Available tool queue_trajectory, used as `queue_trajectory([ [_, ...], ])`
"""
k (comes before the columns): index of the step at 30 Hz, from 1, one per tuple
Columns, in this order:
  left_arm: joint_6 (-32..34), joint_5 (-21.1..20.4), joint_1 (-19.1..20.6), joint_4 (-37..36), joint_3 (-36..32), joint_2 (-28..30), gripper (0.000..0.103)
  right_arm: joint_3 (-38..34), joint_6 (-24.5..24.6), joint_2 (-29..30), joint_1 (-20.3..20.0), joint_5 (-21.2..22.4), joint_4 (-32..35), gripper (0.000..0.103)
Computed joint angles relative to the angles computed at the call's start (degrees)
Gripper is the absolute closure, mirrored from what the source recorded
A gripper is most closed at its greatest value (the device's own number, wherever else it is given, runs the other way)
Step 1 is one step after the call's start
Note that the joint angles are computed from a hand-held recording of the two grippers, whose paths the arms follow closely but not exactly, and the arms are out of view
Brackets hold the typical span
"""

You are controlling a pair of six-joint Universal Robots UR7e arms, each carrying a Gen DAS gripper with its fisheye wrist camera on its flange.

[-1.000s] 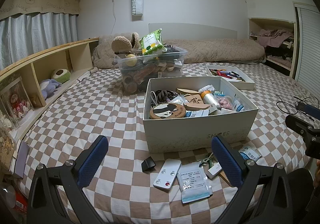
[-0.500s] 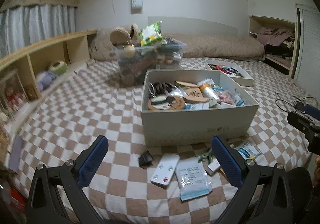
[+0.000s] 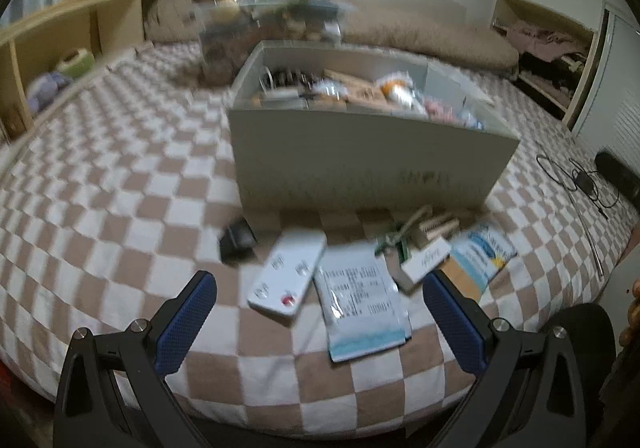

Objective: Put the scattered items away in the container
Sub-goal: 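Move both tools toward the items scattered in front of the box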

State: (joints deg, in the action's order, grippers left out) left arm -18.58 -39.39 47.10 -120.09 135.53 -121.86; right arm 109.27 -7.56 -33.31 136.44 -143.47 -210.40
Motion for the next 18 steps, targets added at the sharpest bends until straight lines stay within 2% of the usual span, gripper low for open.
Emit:
queue_trajectory([
  [5,0.2,-4.1,3.1,-1.1,0.2,2.0,0.0,-0.4,-0.8,0.9,-0.7,-0.4,-1.4,0.0],
  [9,3.1,-8.9,5.4,-4.7,0.7,2.3,0.0,0.0,1.5,0.7,-1.7,-0.4,0.5,0.0],
  [12,6.7,-16.2,8.3,-8.3,0.7,2.5,0.0,0.8,3.8,0.0,-2.7,0.5,2.1,0.0],
  [15,7.8,-21.0,10.0,-9.1,0.2,3.1,0.0,1.5,5.6,-0.6,-3.5,1.4,4.0,0.0],
  [18,7.4,-21.7,10.3,-8.8,-0.1,4.2,0.0,1.5,5.2,-0.2,-3.8,0.8,3.9,0.0],
])
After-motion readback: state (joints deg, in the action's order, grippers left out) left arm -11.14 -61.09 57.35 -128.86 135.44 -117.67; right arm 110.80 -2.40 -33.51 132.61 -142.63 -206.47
